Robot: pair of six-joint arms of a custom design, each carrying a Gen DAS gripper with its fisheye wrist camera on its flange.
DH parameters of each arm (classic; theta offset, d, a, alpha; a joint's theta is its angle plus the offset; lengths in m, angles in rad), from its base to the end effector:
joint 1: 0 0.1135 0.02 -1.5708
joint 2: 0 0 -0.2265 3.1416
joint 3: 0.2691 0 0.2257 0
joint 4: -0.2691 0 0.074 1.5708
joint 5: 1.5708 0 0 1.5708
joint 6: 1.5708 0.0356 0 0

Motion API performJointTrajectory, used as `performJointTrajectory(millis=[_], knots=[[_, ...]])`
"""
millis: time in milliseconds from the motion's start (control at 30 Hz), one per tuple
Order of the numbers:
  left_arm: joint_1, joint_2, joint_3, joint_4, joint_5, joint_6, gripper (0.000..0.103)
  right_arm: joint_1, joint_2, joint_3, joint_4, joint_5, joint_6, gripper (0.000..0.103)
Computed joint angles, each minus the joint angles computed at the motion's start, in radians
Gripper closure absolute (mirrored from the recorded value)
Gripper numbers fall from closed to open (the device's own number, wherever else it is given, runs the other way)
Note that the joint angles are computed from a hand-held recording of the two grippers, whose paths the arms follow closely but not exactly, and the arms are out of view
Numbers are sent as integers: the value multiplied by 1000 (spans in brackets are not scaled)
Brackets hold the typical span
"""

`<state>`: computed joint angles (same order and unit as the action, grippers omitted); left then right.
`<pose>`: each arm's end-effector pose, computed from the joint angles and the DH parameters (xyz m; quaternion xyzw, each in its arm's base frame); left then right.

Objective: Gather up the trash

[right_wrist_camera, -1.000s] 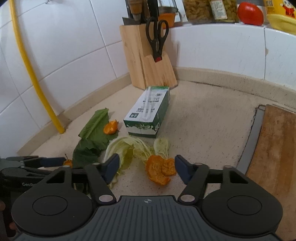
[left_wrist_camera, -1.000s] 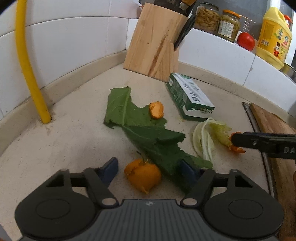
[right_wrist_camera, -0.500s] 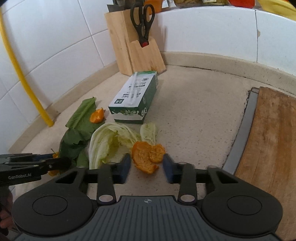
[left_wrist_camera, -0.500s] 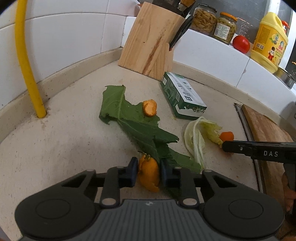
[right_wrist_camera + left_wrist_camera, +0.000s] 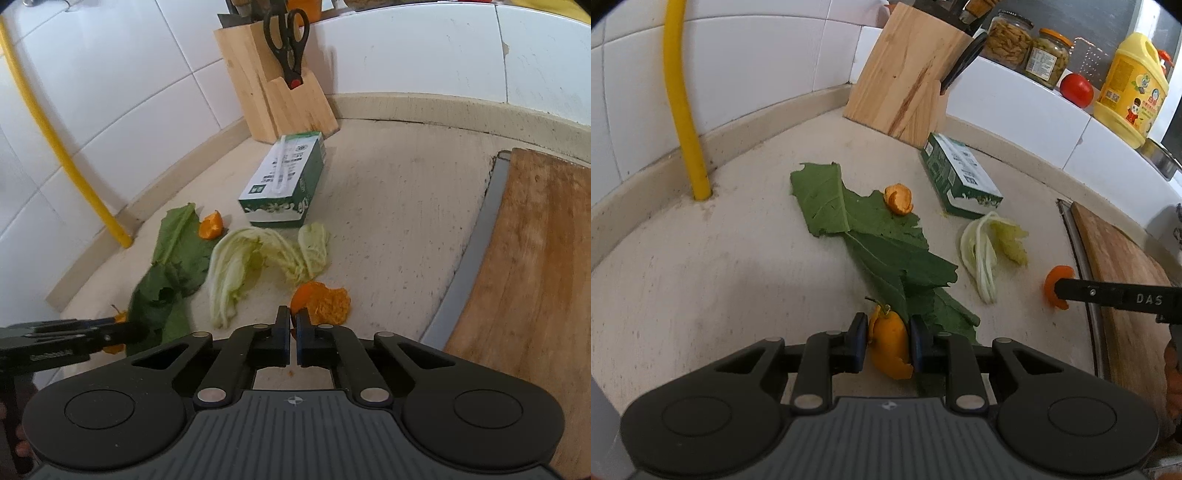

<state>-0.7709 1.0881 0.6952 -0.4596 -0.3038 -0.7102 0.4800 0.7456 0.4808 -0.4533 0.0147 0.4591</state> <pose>0.1580 -0.1386 0.2050 -0.0251 0.9266 -0.1299 0.3520 0.1438 0.0743 0.1960 -0.0065 0.9104 0.1812 0.3718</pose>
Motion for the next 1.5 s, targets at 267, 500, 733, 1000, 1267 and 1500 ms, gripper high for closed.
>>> performJointTrajectory(millis=[267,500,733,1000,1267,1500], knots=[[-59,-61,-6,-68,-36,-49,84,33,-48,8,-40,8,26,98],[-96,-66,18,-141,-74,-46,83,73,-49,-13,-28,19,47,93],[-101,-113,12,-186,-91,-84,61,73,-29,-15,6,46,4,44],[-122,-149,-23,-205,-134,-129,45,102,10,-33,49,108,-26,32],[-120,-127,-34,-167,-117,-123,77,86,58,-29,75,78,-67,46],[-132,-231,-49,-249,-96,-177,83,87,49,-13,37,67,-29,82]])
